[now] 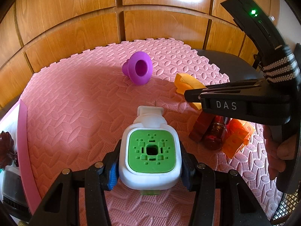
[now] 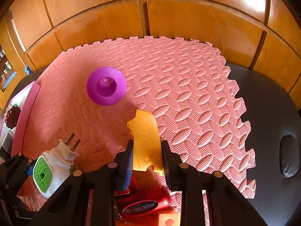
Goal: Organize rigid objects
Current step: 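Grasp the yellow flat piece with the right gripper while the left holds the white toy, then carry the white-and-green toy into the tray and open the left gripper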
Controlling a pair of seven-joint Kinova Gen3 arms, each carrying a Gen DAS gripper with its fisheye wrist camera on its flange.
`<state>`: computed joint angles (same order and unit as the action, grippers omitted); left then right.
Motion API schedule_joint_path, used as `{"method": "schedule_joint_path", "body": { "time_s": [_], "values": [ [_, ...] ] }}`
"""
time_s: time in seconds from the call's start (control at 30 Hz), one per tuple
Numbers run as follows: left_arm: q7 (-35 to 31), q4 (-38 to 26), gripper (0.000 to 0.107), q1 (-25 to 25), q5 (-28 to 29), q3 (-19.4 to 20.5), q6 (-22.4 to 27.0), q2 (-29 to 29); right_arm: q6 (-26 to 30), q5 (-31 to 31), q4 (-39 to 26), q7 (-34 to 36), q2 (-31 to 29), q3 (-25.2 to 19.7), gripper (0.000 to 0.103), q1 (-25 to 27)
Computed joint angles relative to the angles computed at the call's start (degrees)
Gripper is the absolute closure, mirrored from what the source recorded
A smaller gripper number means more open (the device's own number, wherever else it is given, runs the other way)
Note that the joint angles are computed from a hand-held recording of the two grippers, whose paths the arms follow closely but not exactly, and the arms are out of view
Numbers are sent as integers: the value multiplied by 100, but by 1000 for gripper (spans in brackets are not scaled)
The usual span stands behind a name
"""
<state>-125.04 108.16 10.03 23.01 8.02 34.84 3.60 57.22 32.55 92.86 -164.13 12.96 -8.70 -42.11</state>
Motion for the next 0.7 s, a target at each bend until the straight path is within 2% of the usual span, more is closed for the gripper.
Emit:
{"method": "schedule_joint_path", "body": {
  "time_s": [0.17,0.4,0.7],
  "values": [
    [453,-11,56,85,-305,-12,34,-54,-50,51,48,-43,-18,1,77,-9],
    [338,101,55,67,-110,-101,67,-455,-120,140,121,-141,-55,-9,77,-16],
    [372,48,55,8,-15,-389,384,-933,-116,263,153,-313,-57,-23,77,-67]
  ]
}}
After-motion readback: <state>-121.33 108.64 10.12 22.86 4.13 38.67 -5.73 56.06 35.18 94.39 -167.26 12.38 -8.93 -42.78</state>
